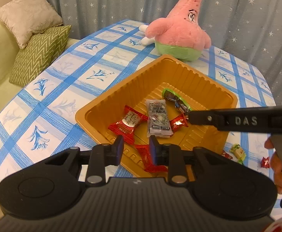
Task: Organize snacks
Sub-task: 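Open both tools to drop the red and clear packets into the tray, then withdraw both tools from the tray toward the remaining candies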
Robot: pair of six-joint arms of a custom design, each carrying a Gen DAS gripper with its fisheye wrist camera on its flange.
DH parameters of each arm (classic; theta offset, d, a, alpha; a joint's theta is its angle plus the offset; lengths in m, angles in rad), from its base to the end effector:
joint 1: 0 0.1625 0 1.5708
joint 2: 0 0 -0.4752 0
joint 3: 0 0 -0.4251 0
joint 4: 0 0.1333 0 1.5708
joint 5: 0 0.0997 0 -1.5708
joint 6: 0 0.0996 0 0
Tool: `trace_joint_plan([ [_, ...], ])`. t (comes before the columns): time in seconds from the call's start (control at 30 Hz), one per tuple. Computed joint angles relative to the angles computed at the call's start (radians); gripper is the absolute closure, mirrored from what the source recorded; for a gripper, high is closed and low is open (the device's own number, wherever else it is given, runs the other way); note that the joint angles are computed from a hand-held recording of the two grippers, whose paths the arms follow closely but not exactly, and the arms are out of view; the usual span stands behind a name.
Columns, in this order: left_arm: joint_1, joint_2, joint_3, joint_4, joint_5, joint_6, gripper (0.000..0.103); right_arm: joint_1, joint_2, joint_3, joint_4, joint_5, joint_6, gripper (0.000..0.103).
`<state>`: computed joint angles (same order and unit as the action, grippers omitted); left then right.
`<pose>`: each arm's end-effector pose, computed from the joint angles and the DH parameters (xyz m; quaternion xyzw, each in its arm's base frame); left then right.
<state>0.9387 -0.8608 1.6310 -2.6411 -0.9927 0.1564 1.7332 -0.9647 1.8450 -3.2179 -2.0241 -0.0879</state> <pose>-0.2827 -0.7037 0.1767 0.3247 0.8914 -0.2057 0.2401 0.1977 -0.6520 0.2300 0.0294 -0.9071 0.3720 0.1947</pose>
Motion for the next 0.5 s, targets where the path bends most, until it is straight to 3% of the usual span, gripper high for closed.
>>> trace_joint_plan([
  [0.2,-0.017,-0.025,0.038,-0.015,-0.009,-0.003,0.073,0.01,-0.045,0.07,-0.031,-0.018,0.017,0.05],
  [0.5,-0.058,-0.081,0.128,-0.026,-0.009,-0.038,0.069,0.034,-0.115,0.181,-0.082,-0.053,0.037,0.032],
])
